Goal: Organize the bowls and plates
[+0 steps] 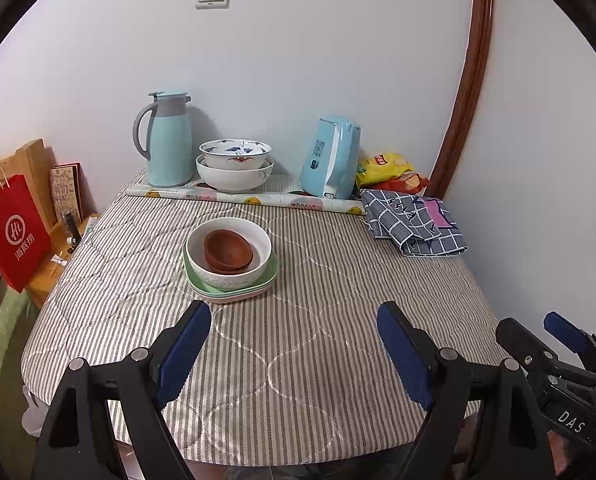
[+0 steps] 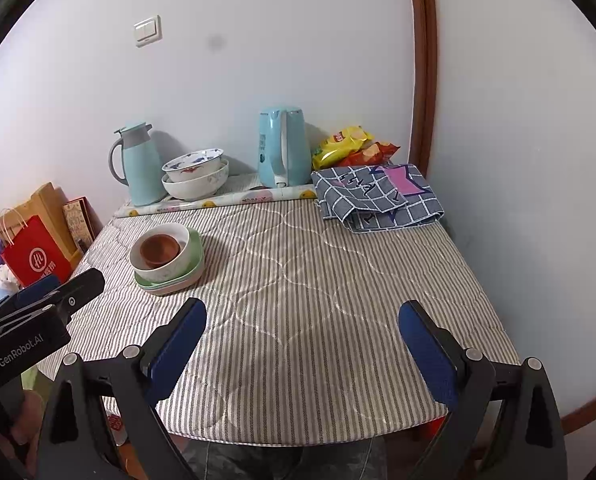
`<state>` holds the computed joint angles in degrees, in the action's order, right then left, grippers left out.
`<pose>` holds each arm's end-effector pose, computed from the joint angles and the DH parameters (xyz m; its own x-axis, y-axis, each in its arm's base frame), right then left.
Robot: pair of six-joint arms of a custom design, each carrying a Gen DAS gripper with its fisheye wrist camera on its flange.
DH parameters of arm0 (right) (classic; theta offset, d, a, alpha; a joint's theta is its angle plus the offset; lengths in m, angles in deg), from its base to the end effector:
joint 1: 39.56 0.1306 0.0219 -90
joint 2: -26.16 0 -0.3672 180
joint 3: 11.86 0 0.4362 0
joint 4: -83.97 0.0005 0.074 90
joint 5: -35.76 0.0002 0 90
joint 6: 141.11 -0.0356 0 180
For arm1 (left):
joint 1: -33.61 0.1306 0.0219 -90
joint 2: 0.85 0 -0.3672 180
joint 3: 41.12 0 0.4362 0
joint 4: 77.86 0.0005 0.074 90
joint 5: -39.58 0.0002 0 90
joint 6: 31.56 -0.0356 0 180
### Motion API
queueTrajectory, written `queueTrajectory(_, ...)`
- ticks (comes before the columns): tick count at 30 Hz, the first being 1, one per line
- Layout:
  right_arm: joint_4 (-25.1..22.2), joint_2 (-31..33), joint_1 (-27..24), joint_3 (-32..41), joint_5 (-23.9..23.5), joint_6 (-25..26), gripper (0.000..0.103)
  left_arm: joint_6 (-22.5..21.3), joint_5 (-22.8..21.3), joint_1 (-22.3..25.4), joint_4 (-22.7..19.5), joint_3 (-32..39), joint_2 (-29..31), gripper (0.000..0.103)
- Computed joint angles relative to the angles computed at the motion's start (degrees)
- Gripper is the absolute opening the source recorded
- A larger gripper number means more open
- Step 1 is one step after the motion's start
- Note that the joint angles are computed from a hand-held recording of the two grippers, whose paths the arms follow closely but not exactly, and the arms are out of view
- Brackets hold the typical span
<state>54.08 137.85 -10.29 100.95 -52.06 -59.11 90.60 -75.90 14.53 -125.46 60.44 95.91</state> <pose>0.6025 0.3356 0.4274 -0.4797 -0.1094 -0.8706 -0.3966 0.9121 0.1039 0.5506 -0.1748 0.4595 -0.5419 -0.3210 -0.7767 -0.3445 0.9278 -0.1431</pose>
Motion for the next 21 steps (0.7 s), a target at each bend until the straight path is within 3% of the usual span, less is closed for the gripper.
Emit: queueTrajectory(21, 0.4, -0.5, -0.1, -0.7, 0.0, -0.8, 0.096, -0.6, -0.1, 0.1, 0.1, -0.2, -0.2, 0.085)
